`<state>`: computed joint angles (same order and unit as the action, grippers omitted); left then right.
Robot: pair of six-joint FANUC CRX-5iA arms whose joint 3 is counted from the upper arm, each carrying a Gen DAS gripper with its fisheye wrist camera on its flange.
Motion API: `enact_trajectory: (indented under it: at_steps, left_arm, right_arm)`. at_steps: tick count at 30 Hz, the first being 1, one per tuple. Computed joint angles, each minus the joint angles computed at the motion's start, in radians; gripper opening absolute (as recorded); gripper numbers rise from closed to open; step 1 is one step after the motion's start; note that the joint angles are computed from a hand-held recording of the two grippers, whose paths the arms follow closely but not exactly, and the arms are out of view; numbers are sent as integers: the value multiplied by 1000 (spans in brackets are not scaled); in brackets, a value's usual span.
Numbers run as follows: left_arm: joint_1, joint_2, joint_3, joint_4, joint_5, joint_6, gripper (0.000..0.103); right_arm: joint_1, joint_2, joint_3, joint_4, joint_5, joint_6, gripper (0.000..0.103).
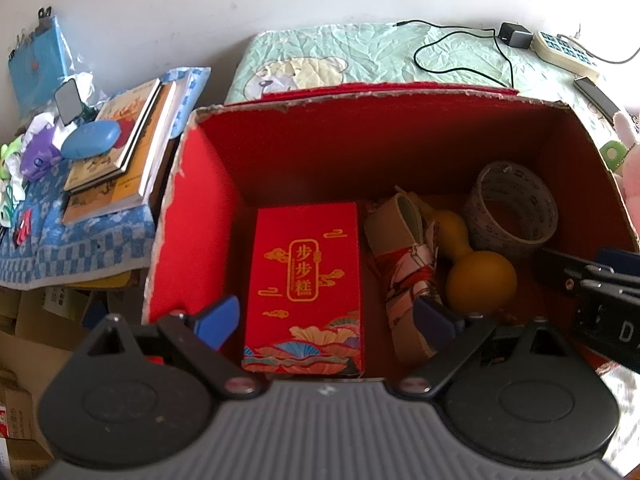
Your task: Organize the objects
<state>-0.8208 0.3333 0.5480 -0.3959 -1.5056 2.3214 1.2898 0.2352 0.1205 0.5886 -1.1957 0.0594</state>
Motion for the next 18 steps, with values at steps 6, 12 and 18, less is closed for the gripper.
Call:
enact_trajectory:
  at_steps: [6, 12, 18]
  left_arm:
    - [0, 4, 3, 2, -5, 4, 94]
    - [0, 3, 1, 3, -1, 4, 94]
    - [-3, 5, 3, 1, -2, 5, 94]
  right_arm:
    - [-1, -1, -2, -4, 6, 0, 62]
    - [-3, -6, -10, -7, 20, -6, 61]
    - [-2, -15, -23, -2, 35, -18, 61]
